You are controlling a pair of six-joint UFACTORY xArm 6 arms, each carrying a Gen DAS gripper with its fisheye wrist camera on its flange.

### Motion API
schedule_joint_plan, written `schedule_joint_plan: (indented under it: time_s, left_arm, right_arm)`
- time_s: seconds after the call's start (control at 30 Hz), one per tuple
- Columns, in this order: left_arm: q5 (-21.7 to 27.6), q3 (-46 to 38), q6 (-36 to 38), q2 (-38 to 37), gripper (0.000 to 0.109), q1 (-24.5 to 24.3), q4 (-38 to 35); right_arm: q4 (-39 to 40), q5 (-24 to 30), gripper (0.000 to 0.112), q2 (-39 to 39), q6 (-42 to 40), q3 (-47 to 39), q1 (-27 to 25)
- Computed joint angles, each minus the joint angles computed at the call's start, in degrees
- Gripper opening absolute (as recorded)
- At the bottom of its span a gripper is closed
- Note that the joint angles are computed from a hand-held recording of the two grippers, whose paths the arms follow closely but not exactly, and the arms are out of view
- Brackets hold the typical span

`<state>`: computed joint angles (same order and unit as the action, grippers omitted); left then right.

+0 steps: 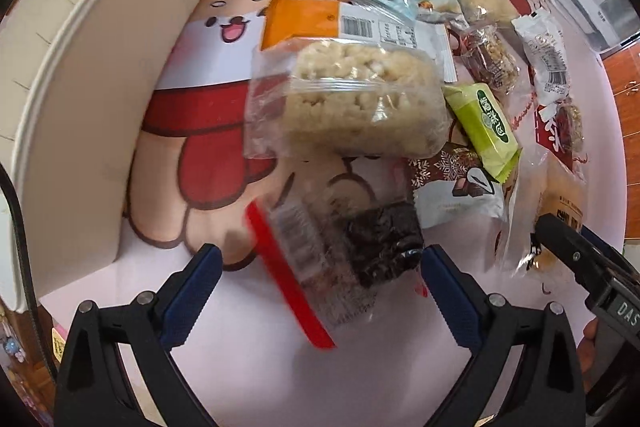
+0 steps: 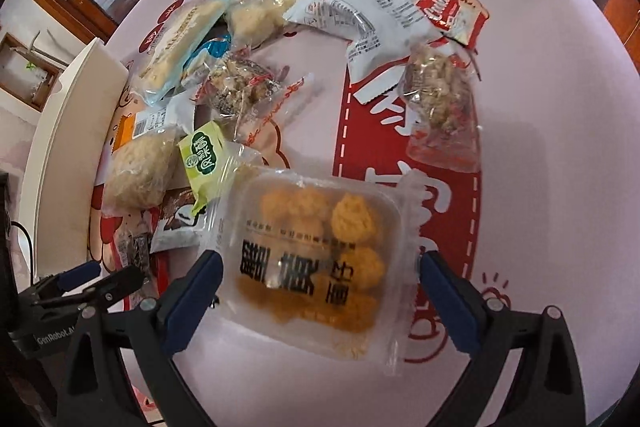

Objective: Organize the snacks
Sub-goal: 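Grasp the red-edged dark snack pack with left tool while right grasps orange cookie pack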

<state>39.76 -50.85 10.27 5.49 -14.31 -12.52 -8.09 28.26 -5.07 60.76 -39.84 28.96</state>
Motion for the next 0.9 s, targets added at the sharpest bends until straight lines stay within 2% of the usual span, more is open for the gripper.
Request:
schedule_joint_plan:
  time_s: [0.2, 0.33, 0.47, 0.6, 0.7, 0.9]
  left_arm:
    - [-0.2, -0.7, -2.3, 0.7, 0.098, -1.5, 1.1]
    - [4.2, -2.9, 0.7, 1.7, 0.085, -1.8, -3.2]
    - [5.9, -3.9, 0.9, 2.5, 0.083, -3.1, -2.3]
    - [10.1, -5.8, 5.0, 3.6, 0.084, -2.8, -5.2]
    - [12.5, -6.5, 7.4, 3.9, 0.085, -3.2, -4.6]
    - [12.2, -5.8, 11.7, 3.1, 0.085, -6.1, -2.6]
  right_arm:
    - [3.0, -0.8, 0.099, 2.9, -3.3, -1.7, 0.1]
    - [2.6, 0.1, 0.099, 4.4, -4.6, -3.2, 0.5]
    - [4.3, -1.7, 0.092, 4.4, -6.8, -2.6, 0.4]
    - [4.8, -2.3, 0.092, 4.7, -8.1, -2.6, 0.2]
    - [5.5, -2.9, 0.092, 4.1, -8.7, -1.8, 0.2]
    - [7.1, -3.8, 0.093, 2.1, -9.9, 0.5, -0.2]
